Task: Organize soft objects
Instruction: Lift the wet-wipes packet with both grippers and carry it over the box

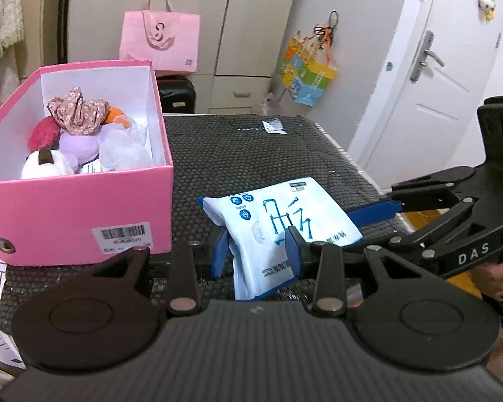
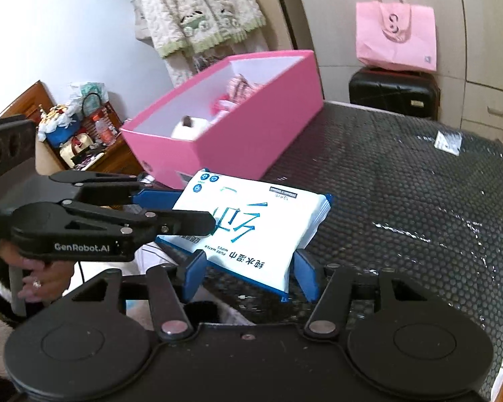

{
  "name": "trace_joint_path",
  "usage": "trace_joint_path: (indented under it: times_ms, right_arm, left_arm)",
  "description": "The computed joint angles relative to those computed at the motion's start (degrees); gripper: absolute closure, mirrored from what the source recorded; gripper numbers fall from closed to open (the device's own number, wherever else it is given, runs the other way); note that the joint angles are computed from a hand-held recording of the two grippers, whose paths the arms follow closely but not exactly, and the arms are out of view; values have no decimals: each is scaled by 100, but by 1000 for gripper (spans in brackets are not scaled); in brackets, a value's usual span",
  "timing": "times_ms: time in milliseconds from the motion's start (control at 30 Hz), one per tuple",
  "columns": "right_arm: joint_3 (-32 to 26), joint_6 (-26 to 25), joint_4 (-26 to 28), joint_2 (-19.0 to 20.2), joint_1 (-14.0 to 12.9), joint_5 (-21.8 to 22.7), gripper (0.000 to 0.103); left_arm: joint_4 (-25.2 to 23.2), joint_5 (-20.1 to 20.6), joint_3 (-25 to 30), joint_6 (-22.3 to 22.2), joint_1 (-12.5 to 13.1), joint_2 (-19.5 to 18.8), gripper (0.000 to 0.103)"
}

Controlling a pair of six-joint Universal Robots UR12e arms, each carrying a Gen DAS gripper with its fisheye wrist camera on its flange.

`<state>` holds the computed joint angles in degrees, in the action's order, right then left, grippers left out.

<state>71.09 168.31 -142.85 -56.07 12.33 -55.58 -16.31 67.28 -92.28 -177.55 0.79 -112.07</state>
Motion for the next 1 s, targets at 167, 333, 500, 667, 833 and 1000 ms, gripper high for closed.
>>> trace_joint_path:
  times_ms: [167,333,500,667,833,1000]
  right_arm:
    - [-42,-52,85,-78,86,-41,38]
    - [-122,-140,73,-122,174,-40,38]
    - [-323,-241,136,-91,261,65,38]
    - [-705,-336,31,98,374,142,38]
    - [-1138,-353,-346,388,521,-141,38]
    - [-1866,-290,-227,846,585,-166,38]
  left_arm:
    - [-373,-430,-52,84,203,207,67]
    - [-611,-618,-121,283,347,426,67]
    - [-524,-483,-190,459,440,622,67]
    - [-10,-137,-169,182,513,629,67]
    - [298,13,-30,-125,616,494,67]
    - [691,468,222,-616,611,174,67]
